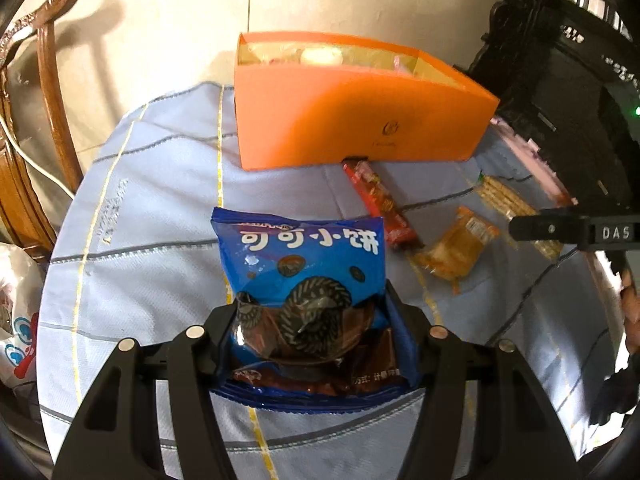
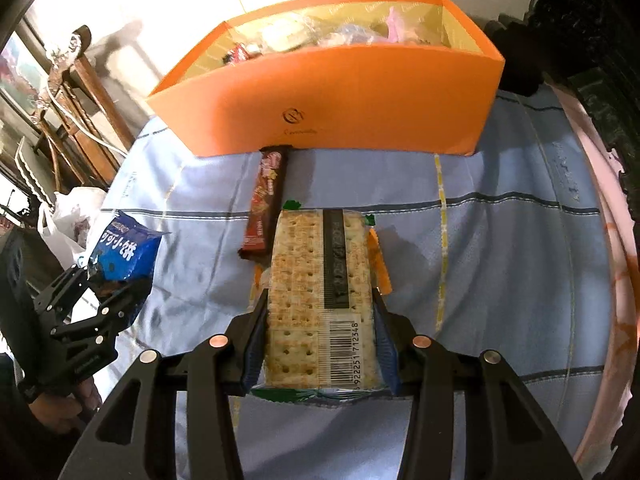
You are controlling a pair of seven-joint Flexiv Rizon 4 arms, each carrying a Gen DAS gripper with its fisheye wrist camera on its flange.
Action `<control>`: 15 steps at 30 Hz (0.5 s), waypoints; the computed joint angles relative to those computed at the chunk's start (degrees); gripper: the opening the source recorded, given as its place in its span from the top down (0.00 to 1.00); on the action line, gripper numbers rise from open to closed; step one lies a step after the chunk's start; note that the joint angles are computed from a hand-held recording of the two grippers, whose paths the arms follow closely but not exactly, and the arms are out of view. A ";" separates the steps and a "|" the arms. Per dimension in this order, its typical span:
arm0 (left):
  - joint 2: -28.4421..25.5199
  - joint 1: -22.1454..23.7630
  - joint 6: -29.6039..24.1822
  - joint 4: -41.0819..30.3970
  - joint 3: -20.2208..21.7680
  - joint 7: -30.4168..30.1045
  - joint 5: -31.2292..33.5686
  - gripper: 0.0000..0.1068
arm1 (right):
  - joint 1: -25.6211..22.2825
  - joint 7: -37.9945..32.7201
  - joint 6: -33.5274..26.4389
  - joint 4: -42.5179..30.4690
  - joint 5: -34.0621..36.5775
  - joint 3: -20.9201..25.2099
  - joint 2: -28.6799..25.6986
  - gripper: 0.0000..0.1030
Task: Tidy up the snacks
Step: 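Carry cookie bag and cracker pack over the orange box and open both tools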
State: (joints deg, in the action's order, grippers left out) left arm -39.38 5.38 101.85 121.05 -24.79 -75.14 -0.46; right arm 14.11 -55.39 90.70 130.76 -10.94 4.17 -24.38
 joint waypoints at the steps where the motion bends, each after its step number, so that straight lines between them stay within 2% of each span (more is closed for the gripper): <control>1: 0.46 0.56 0.43 0.21 -0.73 -0.07 0.21 0.44 | 0.79 0.27 0.72 0.78 -0.11 -0.75 1.12 0.55; 7: 4.05 4.07 2.23 0.99 -5.45 -1.22 2.33 0.44 | 5.50 1.87 4.28 4.19 -1.72 -6.57 7.37 0.55; 12: 6.24 1.43 0.61 -2.48 -4.07 -1.25 1.71 0.44 | 11.49 4.04 5.32 5.33 -5.47 -14.71 11.93 0.55; 15: 6.83 -1.13 -1.74 -6.39 -2.67 -0.79 -0.57 0.44 | 15.28 6.50 5.85 5.24 -9.94 -21.21 14.06 0.55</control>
